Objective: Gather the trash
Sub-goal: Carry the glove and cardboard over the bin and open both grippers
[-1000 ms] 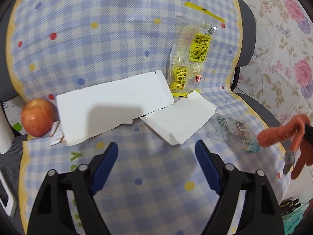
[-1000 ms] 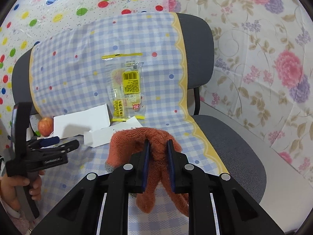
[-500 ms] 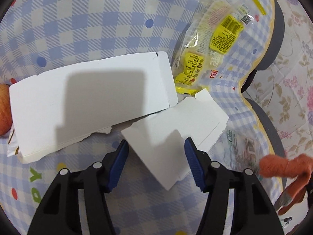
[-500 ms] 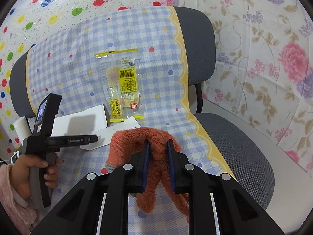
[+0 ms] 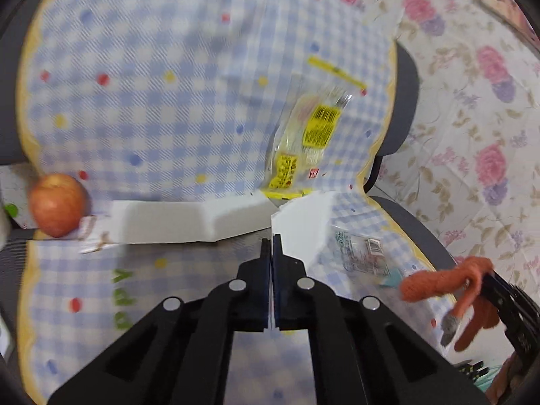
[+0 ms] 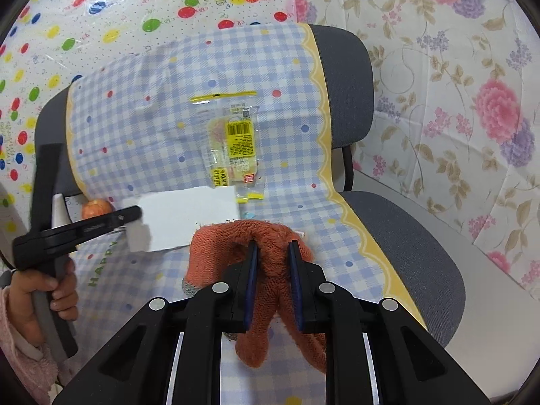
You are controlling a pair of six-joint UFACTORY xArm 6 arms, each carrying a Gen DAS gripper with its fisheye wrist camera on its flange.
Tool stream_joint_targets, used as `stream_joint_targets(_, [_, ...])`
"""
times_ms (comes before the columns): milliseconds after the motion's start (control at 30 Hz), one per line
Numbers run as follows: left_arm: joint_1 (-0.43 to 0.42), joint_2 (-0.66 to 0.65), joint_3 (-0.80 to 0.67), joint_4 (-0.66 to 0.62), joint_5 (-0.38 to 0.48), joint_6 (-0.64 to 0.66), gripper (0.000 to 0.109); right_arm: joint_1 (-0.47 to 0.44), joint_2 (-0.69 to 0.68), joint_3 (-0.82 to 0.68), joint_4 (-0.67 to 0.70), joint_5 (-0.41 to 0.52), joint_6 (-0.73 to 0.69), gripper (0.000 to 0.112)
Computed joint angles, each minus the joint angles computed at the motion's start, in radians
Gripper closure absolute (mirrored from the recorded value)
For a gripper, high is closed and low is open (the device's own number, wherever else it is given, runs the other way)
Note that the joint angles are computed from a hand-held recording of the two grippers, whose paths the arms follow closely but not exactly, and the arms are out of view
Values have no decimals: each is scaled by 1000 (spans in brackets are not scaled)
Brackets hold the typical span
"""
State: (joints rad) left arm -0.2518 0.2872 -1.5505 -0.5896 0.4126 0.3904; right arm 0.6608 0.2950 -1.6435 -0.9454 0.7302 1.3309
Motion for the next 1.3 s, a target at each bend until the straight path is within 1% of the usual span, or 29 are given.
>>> stream_joint_targets(100, [-8, -165, 200, -87, -86, 116, 109, 5, -44, 72, -4, -65, 60, 93])
stream_joint_targets(133, [-11, -197, 238, -114, -98, 151, 109, 10, -56, 92, -9, -75, 82, 93])
stream_joint_targets(300, [-49, -362, 432, -197, -197, 296, 109, 46, -94, 147, -9, -64, 119, 93])
stream_joint_targets(367, [-71, -422, 494, -243, -235, 355, 109, 55, -115, 176, 2, -78, 127, 93])
stream_joint_targets(400, [-80, -444, 517, -258, -249, 371, 109, 60, -131, 198, 4, -87, 138, 93])
stream_joint_targets(467, [-86, -488, 545, -310, -232, 408, 109, 74, -160, 231, -4, -78, 161, 93])
stream_joint_targets(533, [-96, -524, 569, -346, -225, 443, 109, 98, -198, 268, -21, -43, 185, 93])
stream_joint_targets(600, [-113, -553, 589, -353, -221, 459, 109, 116, -231, 297, -33, -9, 203, 93])
stream_joint_targets(800, [-201, -621, 641, -419, -192, 547, 109, 197, -378, 425, -64, 161, 282, 93])
stream_joint_targets(867, [-236, -631, 660, -408, -196, 552, 109, 222, -419, 463, -63, 216, 308, 93])
stream_joint_targets(967, [-280, -639, 674, -416, -182, 569, 109, 261, -480, 520, -53, 300, 347, 93])
stream_joint_targets(1100, [-328, -635, 680, -425, -142, 584, 109, 311, -550, 586, -28, 405, 394, 93])
stream_joint_targets(1300, [-394, -611, 688, -421, -101, 597, 109, 384, -611, 647, 39, 550, 425, 92])
